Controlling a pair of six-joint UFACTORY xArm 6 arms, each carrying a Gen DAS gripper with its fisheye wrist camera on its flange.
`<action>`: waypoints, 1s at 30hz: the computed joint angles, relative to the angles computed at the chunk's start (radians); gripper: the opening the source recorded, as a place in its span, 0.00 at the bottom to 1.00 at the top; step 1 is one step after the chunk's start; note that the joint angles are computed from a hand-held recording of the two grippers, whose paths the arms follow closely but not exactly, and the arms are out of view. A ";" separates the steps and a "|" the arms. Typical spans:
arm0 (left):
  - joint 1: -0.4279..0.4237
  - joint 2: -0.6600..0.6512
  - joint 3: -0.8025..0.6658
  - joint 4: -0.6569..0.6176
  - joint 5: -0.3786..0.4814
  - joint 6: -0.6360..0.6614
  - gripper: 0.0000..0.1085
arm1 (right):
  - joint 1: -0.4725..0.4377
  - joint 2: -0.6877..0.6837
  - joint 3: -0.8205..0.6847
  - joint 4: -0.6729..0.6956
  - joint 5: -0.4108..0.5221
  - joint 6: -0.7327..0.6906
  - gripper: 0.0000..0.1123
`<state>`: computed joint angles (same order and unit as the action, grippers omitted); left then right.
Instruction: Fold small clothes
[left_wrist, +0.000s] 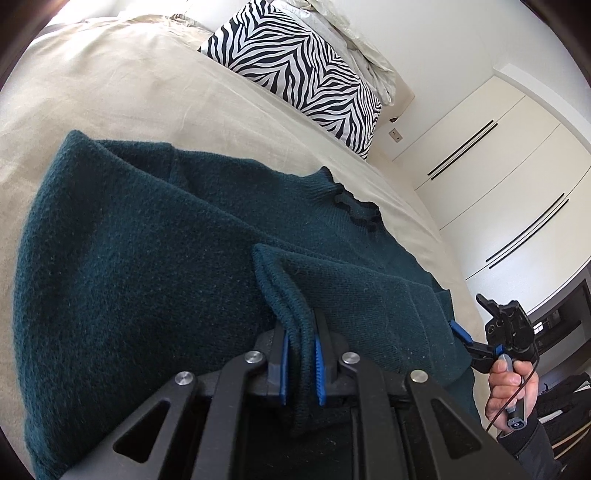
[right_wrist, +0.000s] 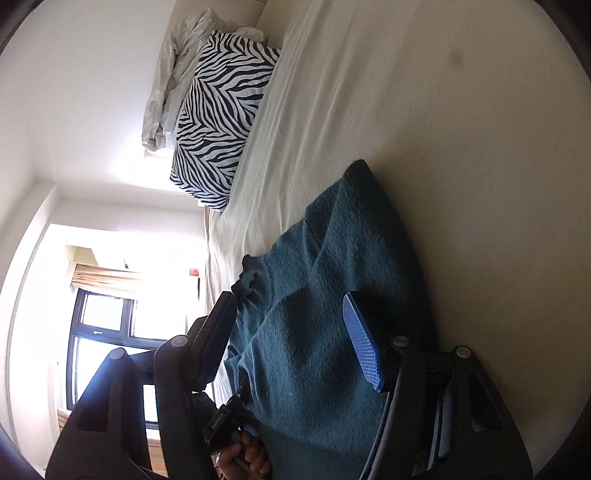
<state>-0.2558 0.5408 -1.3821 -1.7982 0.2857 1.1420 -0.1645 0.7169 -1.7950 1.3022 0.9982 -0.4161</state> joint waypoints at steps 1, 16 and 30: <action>0.000 -0.001 0.001 0.001 0.000 -0.001 0.14 | -0.011 -0.021 0.034 0.008 0.019 -0.027 0.52; -0.021 -0.270 0.289 0.284 -0.091 -0.303 0.59 | -0.177 -0.438 0.575 -0.093 0.021 -0.190 0.53; -0.213 -0.956 1.036 0.222 -0.240 -0.531 0.65 | -0.385 -1.031 1.147 -0.300 0.089 -0.345 0.54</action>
<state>-0.4693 -0.4154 -0.3462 -1.5762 0.0460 0.6106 -0.5497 -0.3137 -0.6477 1.0023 1.0870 -0.7608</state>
